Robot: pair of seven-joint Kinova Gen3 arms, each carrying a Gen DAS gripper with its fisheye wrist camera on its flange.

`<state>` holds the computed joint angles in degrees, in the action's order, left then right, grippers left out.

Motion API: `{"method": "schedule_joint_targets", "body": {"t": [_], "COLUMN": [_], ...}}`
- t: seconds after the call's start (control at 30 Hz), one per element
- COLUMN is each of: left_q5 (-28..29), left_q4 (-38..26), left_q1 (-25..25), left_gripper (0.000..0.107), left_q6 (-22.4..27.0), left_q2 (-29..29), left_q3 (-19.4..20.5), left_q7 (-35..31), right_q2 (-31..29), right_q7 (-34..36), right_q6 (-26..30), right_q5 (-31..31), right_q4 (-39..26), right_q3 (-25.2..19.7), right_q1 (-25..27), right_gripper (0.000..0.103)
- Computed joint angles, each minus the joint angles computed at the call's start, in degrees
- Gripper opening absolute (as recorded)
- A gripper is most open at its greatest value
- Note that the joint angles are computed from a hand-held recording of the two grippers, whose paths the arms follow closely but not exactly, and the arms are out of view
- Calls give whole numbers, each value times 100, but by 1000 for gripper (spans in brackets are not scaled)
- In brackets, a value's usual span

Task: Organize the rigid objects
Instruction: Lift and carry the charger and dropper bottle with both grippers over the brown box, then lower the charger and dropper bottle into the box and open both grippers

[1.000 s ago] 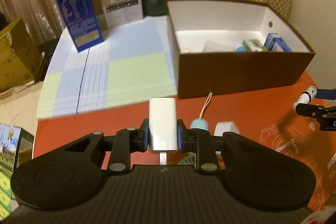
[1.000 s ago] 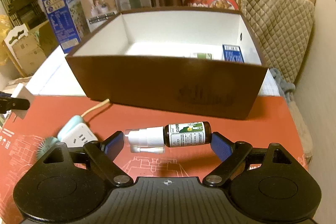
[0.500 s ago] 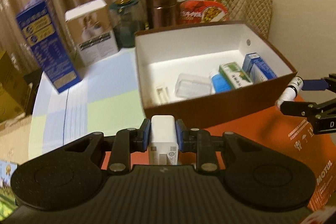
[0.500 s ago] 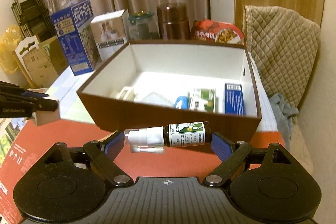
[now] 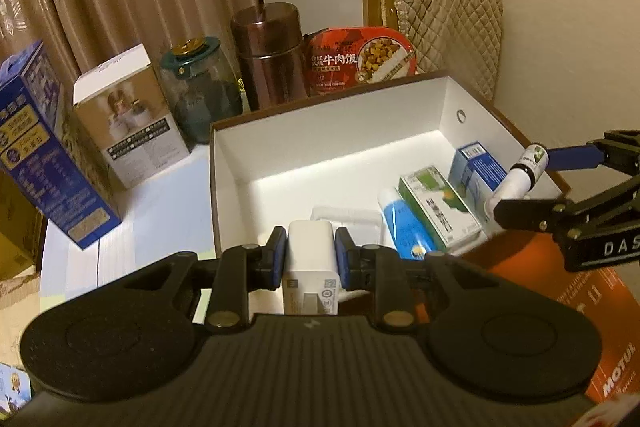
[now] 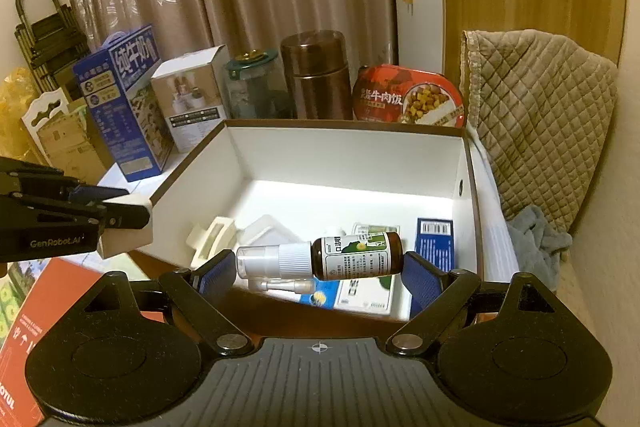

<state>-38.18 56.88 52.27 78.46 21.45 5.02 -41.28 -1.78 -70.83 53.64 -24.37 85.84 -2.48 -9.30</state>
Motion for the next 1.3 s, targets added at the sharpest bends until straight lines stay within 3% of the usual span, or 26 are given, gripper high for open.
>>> {"method": "schedule_joint_targets", "body": {"t": [0.37, 0.7, 0.97, 1.3], "left_q5": [473, 972, 1312, 1596], "left_q4": [-710, -1261, -1953, -2436], "left_q1": [-513, -926, -1194, -1340], "left_gripper": [22, 22, 22, 22], "left_q6": [-126, -260, -30, 169], "left_q2": [651, 1222, 1771, 2166], "left_q3": [-247, -518, -684, -810], "left_q7": [-868, -1408, -1777, -1983], "right_q2": [860, 1790, 2424, 2762], "right_q7": [38, -440, -963, -1284], "right_q6": [10, 68, 248, 301], "right_q5": [193, 606, 1145, 1382], "right_q4": [-684, -1493, -2149, -2418], "right_q3": [-137, -286, -320, -337], "right_q1": [80, -4, -246, -352], "right_gripper": [86, 86, 86, 86]}}
